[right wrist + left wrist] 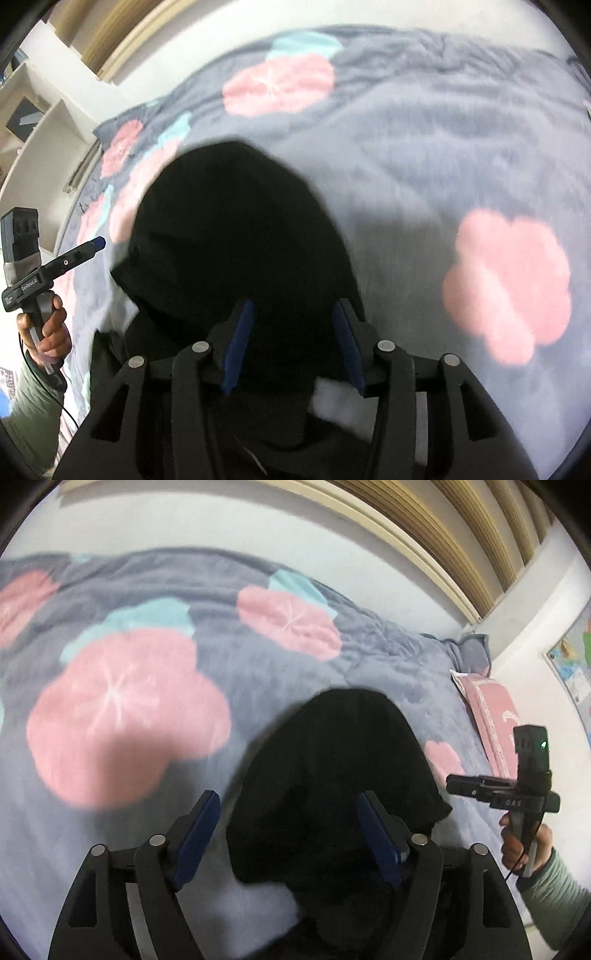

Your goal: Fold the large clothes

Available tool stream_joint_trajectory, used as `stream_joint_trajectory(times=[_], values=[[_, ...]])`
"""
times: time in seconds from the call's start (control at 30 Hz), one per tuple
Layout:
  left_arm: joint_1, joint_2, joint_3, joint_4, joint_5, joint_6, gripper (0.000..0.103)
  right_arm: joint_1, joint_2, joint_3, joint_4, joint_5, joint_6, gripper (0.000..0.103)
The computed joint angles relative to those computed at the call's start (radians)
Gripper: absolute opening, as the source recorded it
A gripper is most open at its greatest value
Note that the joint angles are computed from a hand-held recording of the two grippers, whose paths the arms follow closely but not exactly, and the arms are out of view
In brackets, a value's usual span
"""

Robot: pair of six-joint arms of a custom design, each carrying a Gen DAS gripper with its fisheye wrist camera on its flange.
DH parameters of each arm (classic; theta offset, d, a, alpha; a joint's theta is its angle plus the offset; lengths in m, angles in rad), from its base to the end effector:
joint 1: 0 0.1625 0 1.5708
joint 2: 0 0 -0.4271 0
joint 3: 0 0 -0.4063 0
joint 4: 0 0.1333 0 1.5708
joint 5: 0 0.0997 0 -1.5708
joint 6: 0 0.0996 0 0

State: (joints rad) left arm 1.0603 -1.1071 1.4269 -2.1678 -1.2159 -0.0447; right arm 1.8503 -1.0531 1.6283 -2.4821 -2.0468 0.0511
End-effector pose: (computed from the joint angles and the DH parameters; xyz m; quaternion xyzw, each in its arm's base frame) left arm -0.1946 -0.6912 0.3542 0.2013 0.9542 -0.1787 0.1309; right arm 0.2706 -0.6252 0.2619 0.0700 -0.9564 0.1986 0.2025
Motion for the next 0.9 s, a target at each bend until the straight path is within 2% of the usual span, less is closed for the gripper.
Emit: stream_joint_trajectory(times=[0.07,0.23,0.3,0.37,0.47,0.53,0.57,0.63,0.67,0.7,0.73,0.77,0.87,0.9], values=[[0.005,0.051,-0.073,0.051,-0.003,0.026,0.078,0.007,0.03,-0.059,0.016,-0.011,-0.021,0.05],[0.029,0.185,-0.236,0.137,0.017,0.058,0.078,-0.027,0.111,-0.186,0.051,0.026,-0.069,0.051],[0.051,0.214,-0.278,0.157,-0.029,0.069,0.078,-0.06,0.14,-0.23,0.064,0.048,-0.107,0.051],[0.075,0.249,-0.334,0.206,-0.098,0.069,0.078,-0.069,0.174,-0.27,0.088,0.065,-0.13,0.051],[0.097,0.305,-0.41,0.284,-0.165,0.08,0.078,-0.078,0.227,-0.329,0.123,0.093,-0.162,0.051],[0.104,0.336,-0.448,0.334,-0.2,0.081,0.078,-0.082,0.26,-0.374,0.154,0.106,-0.173,0.058],[0.108,0.351,-0.467,0.363,-0.223,0.081,0.078,-0.088,0.276,-0.396,0.175,0.115,-0.172,0.067],[0.105,0.364,-0.468,0.371,-0.23,0.085,0.078,-0.097,0.302,-0.421,0.197,0.131,-0.166,0.07],[0.099,0.358,-0.446,0.353,-0.219,0.099,0.069,-0.103,0.31,-0.431,0.223,0.155,-0.166,0.069],[0.09,0.348,-0.42,0.332,-0.197,0.115,0.058,-0.106,0.313,-0.432,0.238,0.172,-0.172,0.06],[0.082,0.336,-0.394,0.319,-0.181,0.133,0.037,-0.102,0.311,-0.42,0.229,0.168,-0.184,0.052],[0.079,0.325,-0.376,0.307,-0.176,0.14,0.029,-0.096,0.303,-0.404,0.219,0.162,-0.207,0.038],[0.064,0.262,-0.289,0.235,-0.177,0.161,0.019,-0.077,0.266,-0.339,0.168,0.155,-0.258,0.018],[0.059,0.242,-0.266,0.217,-0.181,0.162,0.019,-0.068,0.245,-0.312,0.152,0.162,-0.267,0.018]])
